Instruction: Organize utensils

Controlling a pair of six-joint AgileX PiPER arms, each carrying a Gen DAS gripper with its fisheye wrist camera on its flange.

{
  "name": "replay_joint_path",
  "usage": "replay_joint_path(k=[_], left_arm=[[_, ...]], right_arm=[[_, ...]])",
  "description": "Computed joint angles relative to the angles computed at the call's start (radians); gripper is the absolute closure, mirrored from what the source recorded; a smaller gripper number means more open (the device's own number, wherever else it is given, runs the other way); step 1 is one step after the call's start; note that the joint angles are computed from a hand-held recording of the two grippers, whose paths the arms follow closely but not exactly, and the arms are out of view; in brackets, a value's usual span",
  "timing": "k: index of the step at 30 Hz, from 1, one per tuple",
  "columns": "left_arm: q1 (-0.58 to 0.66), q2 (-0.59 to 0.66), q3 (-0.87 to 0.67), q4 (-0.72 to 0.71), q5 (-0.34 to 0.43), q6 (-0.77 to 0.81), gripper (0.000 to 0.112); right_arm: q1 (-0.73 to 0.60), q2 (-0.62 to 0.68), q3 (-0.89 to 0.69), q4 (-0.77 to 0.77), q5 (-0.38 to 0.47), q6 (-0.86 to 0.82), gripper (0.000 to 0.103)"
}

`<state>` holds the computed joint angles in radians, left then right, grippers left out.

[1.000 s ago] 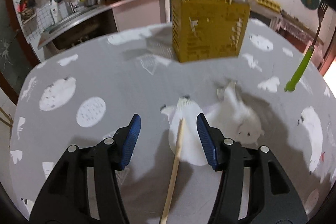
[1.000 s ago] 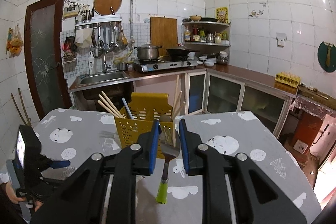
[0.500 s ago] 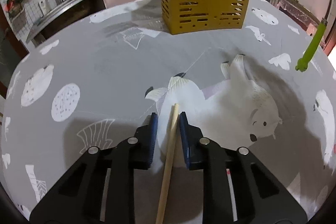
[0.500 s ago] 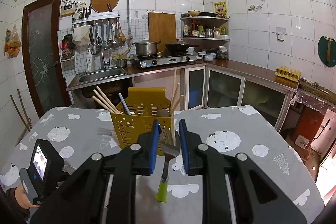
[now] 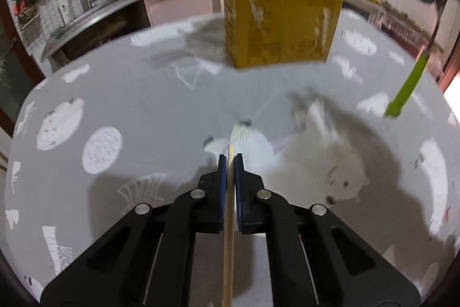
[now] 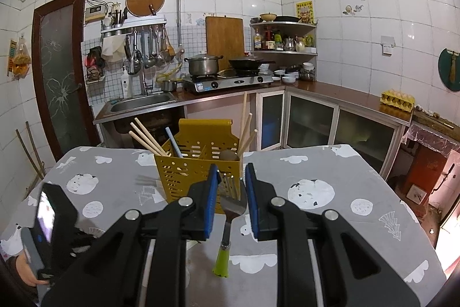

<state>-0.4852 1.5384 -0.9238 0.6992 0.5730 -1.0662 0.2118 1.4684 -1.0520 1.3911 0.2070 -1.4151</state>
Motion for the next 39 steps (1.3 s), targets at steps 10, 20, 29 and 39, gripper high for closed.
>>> replay_joint_path(k=[10,20,29,39], left_arm=[[-0.116,-0.226,0.007,0.296,0.091,-0.331,0.108],[-0.195,-0.228,-0.116,0.484,0.196,-0.464,0.108],[-0.192,-0.134,-0.312,0.545,0.197,-0.423,0.108],[-0.092,0.038,-0.651,0.577,0.154,-0.341,0.108]], right_arm=[[-0.003,0.002,-0.006,0.131,0.006,-0.139,0.083],[-0.021,0.022,-0.079,0.097,0.034,-0.099,0.083],[-0.006,0.05,-0.21,-0.09,0.037,0.087,0.083],[0.015,0.21,-0.59,-0.571,0.091,0.607,0.083]])
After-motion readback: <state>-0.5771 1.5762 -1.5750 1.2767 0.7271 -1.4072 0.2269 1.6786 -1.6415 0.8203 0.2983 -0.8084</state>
